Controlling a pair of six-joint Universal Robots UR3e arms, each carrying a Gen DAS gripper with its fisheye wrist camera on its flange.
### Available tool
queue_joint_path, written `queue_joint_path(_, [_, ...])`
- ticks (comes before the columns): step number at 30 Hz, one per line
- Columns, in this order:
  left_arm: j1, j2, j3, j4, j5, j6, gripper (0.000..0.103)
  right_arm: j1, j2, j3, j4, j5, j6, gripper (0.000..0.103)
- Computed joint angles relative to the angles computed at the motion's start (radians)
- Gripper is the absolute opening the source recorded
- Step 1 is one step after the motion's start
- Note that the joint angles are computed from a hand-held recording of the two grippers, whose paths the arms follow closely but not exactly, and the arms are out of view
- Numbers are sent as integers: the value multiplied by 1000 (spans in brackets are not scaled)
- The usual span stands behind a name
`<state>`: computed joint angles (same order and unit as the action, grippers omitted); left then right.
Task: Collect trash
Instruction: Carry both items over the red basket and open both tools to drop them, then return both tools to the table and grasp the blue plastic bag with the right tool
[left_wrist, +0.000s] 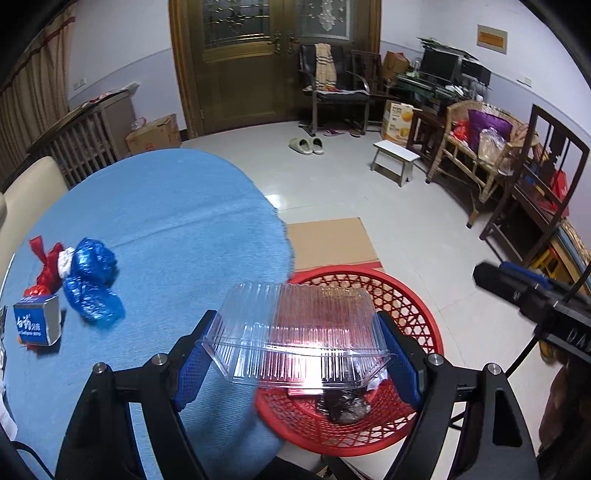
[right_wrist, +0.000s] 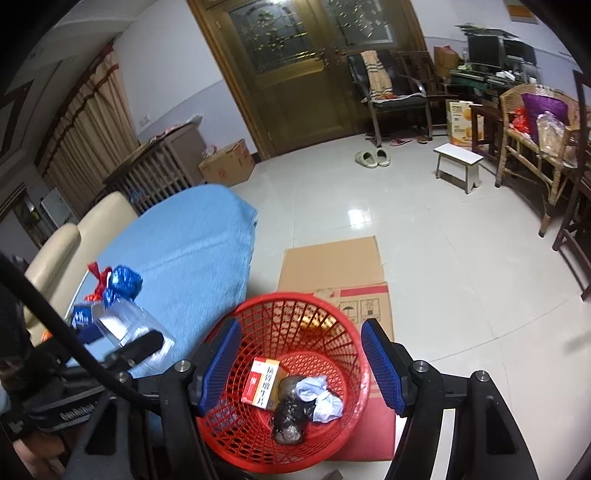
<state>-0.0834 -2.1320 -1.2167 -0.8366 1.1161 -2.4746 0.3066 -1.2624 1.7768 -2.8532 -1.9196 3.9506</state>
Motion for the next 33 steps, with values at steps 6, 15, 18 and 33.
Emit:
queue_joint_path(6, [-42,-23,25,-49,19,22,85,-19,-73,74,-27,-26,16,71])
queue_joint_path(15, [-62,-85,137,-222,60,40,85,-29,-112,94,-22,-43,32,71])
queue_joint_path(18, [-40,-90,164,-261,26,38,85,-20,-96,69,-12,-43,27,71])
queue_joint_path(33, [99,-94,229,-321,-205,16,90,10,-60,-33,50,-63,7,71])
